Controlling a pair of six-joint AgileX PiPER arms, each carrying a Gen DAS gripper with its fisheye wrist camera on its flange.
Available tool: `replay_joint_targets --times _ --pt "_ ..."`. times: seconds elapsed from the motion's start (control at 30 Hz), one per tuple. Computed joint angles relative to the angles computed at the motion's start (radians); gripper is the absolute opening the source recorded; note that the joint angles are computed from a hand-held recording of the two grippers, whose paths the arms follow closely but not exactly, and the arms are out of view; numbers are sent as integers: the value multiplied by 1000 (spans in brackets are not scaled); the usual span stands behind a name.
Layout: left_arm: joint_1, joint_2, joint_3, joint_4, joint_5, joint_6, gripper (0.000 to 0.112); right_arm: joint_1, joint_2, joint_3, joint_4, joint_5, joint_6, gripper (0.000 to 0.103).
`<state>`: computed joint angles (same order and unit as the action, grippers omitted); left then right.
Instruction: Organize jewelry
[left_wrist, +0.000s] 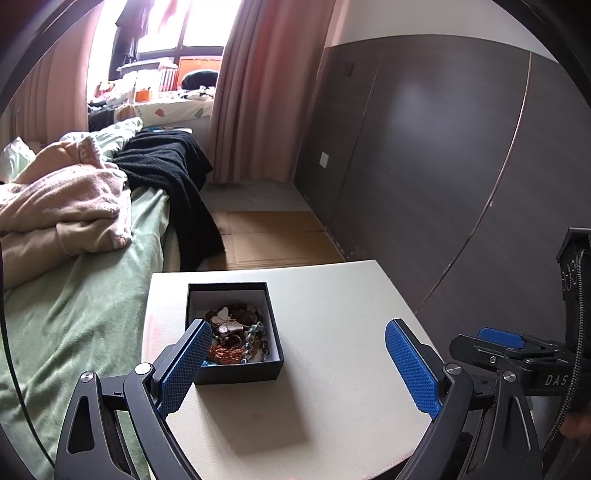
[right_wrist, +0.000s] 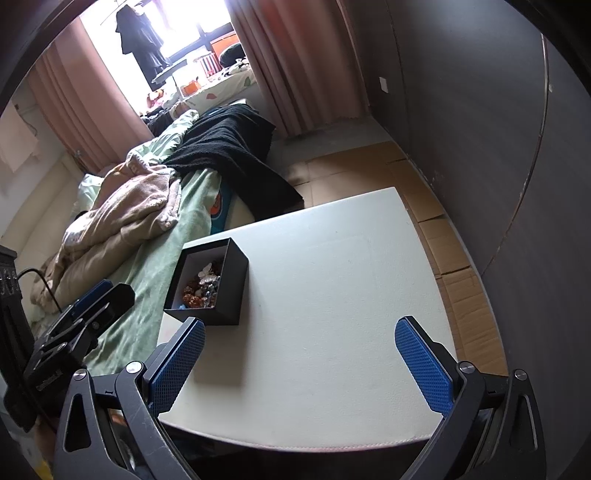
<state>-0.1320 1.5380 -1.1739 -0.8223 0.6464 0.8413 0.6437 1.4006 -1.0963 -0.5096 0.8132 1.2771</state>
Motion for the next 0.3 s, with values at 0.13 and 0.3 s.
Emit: replay_joint_targets --times 0.13,0.3 --pt "4 -19 21 -33 -15 45 95 -3 -5 5 2 -1 -1 103" --pt "7 -14 14 -30 -4 40 95 -2 -3 6 3 -1 -3 103"
